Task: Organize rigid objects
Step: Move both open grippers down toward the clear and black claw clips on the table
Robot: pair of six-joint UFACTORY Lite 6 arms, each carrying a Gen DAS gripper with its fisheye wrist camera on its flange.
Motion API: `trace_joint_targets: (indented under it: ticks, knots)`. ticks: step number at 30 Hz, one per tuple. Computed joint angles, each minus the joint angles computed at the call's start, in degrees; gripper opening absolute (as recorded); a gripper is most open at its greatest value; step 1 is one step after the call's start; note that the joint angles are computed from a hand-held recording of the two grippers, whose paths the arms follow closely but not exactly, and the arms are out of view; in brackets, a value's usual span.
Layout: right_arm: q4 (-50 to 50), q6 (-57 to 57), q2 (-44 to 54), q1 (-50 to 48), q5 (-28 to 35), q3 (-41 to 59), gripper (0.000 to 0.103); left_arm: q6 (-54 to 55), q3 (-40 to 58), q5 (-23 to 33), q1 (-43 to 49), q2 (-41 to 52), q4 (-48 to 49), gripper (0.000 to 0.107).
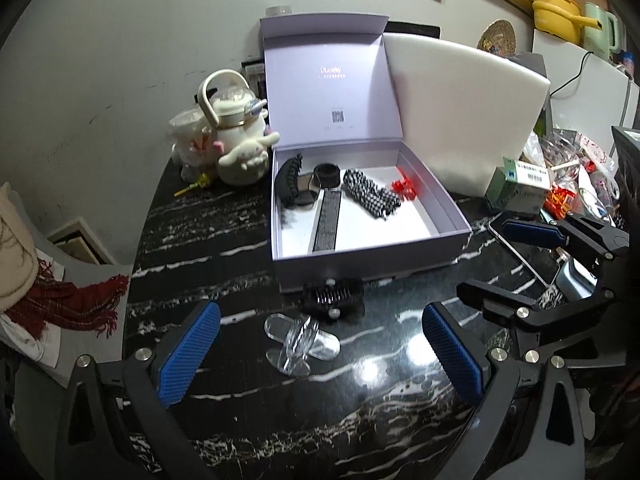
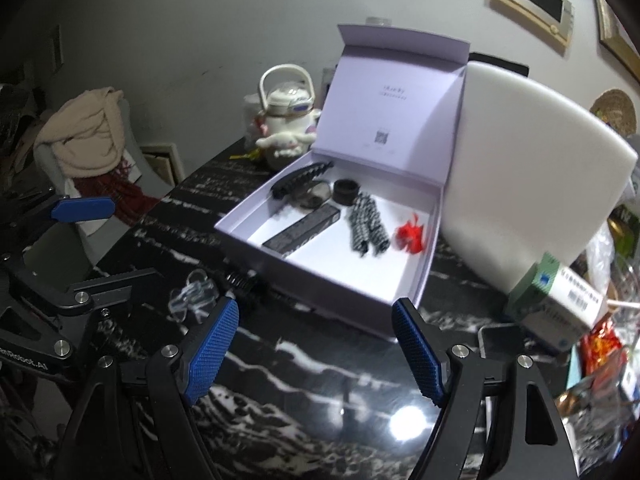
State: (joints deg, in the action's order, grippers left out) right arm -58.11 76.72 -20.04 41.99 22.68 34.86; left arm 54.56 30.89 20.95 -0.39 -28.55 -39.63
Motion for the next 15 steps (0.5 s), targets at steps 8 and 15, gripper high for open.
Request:
trace_joint_targets:
  ticks: [8, 15]
  knots:
    - [-3.89, 7.35, 2.86, 2.84, -2.89, -3.31, 0.08, 9.02, -4.31, 0.95, 3.59, 0.87, -7.19, 0.103]
    - [-9.77, 14.31, 6.87, 1.33, -8.18, -4.69, 0.08, 23.87, -5.28, 2.29, 7.65, 7.03, -19.94, 0.103]
